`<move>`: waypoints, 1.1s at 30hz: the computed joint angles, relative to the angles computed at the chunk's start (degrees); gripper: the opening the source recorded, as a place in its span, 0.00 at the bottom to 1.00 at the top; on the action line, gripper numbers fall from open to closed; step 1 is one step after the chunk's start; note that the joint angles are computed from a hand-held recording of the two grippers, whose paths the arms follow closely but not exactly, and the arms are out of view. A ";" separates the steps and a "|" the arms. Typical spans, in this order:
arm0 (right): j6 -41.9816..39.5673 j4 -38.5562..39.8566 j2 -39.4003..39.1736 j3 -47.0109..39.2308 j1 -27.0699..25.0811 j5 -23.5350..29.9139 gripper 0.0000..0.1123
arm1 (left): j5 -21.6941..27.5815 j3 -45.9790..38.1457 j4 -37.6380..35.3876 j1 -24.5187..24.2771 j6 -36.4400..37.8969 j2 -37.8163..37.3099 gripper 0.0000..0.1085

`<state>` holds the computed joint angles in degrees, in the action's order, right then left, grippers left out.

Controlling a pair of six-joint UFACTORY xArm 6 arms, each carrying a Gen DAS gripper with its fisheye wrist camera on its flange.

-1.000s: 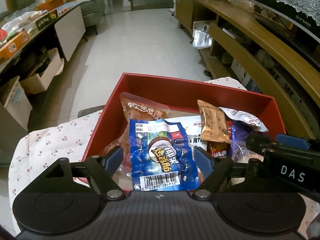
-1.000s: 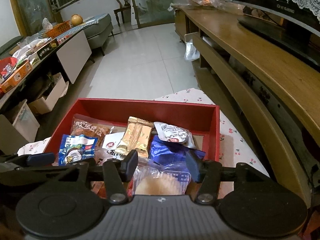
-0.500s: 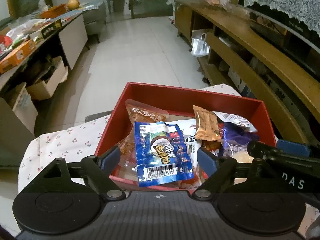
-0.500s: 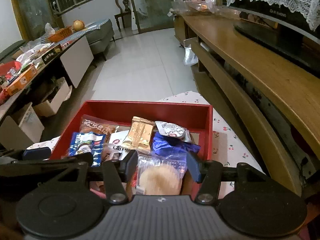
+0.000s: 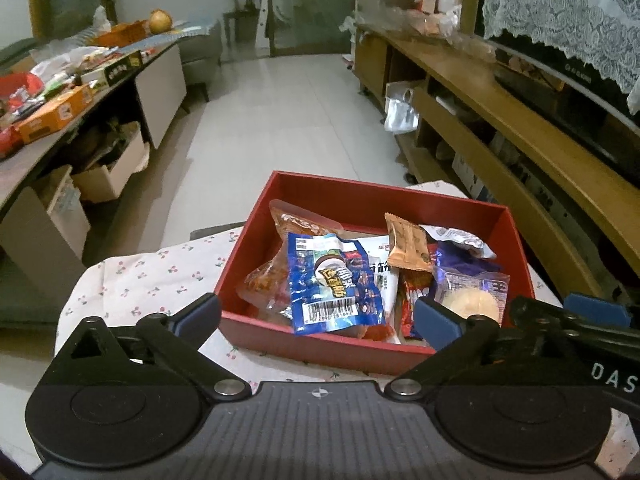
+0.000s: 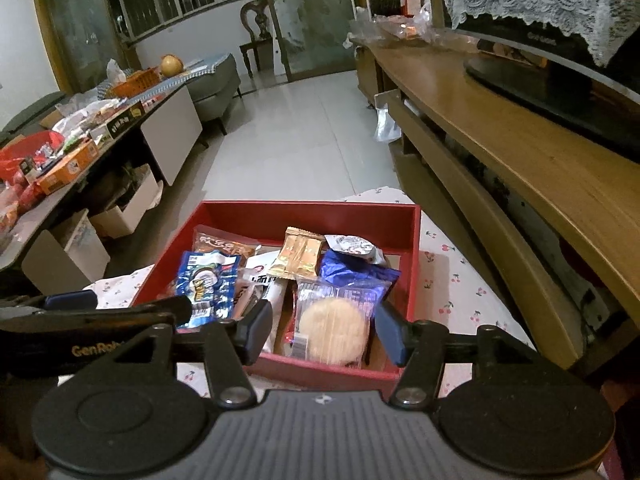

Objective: Organize snacks

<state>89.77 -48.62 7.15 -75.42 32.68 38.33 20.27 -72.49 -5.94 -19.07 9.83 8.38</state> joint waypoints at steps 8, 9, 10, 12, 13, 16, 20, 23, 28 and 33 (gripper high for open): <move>5.25 -3.58 -4.38 4.56 2.60 1.36 0.57 | -5.19 7.86 -4.90 1.15 1.99 -6.16 0.95; 5.84 -3.79 -4.82 5.08 2.88 1.35 0.57 | -6.31 8.99 -2.87 1.35 0.16 -6.88 0.95; 6.58 -4.12 -5.40 5.74 3.21 1.31 0.57 | -7.74 10.54 0.02 1.61 -2.34 -7.89 0.95; 7.57 -4.69 -6.23 6.60 3.81 1.48 0.57 | -10.61 13.76 3.45 1.92 -4.98 -10.08 0.95; 8.03 -4.98 -6.56 6.96 4.17 1.60 0.57 | -12.03 15.26 4.41 1.98 -5.51 -11.15 0.95; 9.28 -5.62 -7.47 8.01 5.27 1.98 0.57 | -14.20 19.18 6.76 1.82 -5.65 -14.20 0.95; 10.01 -5.13 -8.20 8.92 6.41 2.88 0.57 | -11.81 20.80 4.69 0.85 -3.03 -15.51 0.95; 9.87 -4.11 -8.73 9.66 7.05 4.08 0.57 | -9.30 20.70 -2.09 0.04 2.53 -15.63 0.95; 9.80 -2.66 -9.17 10.42 7.90 5.88 0.57 | -9.54 22.61 -1.92 0.08 2.86 -17.25 0.95; 9.47 -2.49 -9.14 10.49 8.94 6.04 0.57 | -7.48 23.56 -4.92 0.14 5.21 -18.24 0.95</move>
<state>99.25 -51.11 -2.00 -64.93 41.62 44.38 12.79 -48.94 -10.86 -18.93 15.03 -9.87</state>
